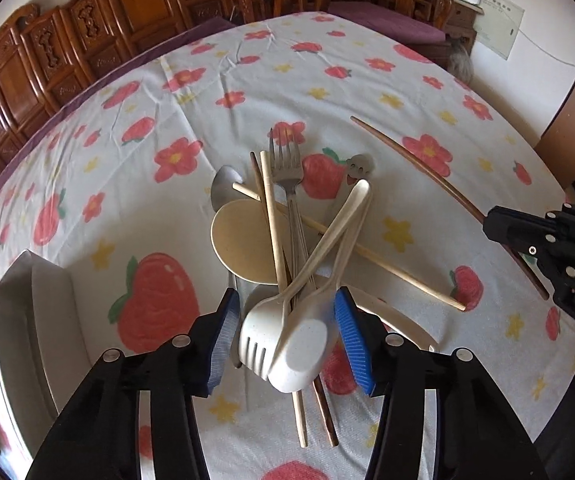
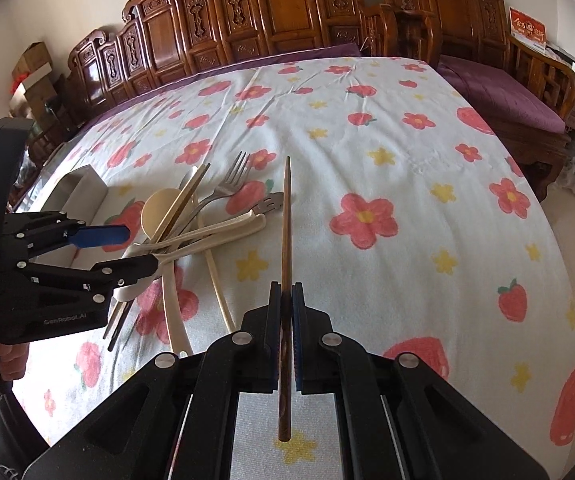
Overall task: Organize utensils
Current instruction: 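Close the left tool on a white plastic fork handle while the right tool holds the chopstick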
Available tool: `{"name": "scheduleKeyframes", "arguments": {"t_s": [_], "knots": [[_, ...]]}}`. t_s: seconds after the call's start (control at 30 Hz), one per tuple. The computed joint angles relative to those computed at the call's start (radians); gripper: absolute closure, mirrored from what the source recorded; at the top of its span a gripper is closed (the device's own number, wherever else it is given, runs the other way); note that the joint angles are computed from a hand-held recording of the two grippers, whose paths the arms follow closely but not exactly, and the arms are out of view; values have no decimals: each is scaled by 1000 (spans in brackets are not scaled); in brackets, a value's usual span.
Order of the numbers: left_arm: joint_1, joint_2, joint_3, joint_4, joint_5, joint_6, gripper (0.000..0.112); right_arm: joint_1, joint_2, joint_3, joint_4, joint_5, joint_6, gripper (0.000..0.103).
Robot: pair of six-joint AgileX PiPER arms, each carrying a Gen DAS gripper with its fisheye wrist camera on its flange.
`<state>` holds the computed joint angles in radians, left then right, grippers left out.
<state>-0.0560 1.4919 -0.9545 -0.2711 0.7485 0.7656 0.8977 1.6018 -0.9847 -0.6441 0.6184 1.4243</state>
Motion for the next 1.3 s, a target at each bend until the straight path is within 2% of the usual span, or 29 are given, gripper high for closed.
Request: {"name": "scheduleKeyframes", "arguments": {"t_s": [0.17, 0.23, 0.3, 0.7, 0.77, 0.83, 0.9, 1.1, 1.13, 1.3], "knots": [[-8, 0, -8, 2, 23, -3, 81, -2, -4, 1, 2, -1, -1, 97], [-10, -14, -2, -2, 30, 5, 101, -1, -4, 0, 1, 1, -1, 97], [-21, -25, 2, 21, 32, -21, 112, 0, -6, -1, -1, 2, 0, 97], [1, -79, 5, 22, 37, 21, 112, 9, -1, -20, 2, 12, -10, 97], [14, -70, -8, 11, 48, 49, 106, 8, 0, -21, 3, 12, -11, 97], [16, -60, -10, 26, 38, 51, 90, 8, 2, -22, 6, 12, -15, 97], [15, -34, -14, 47, 31, 40, 82, 9, 3, -22, 7, 13, -15, 97], [30, 45, -17, 69, 25, 12, 81, 10, 7, -20, 10, 10, -16, 97], [35, 46, -13, 60, 23, 14, 86, 11, 8, -20, 9, 10, -14, 97], [43, -2, 20, 28, 2, 49, 93, 10, 10, -17, 6, 9, -9, 97]]}}
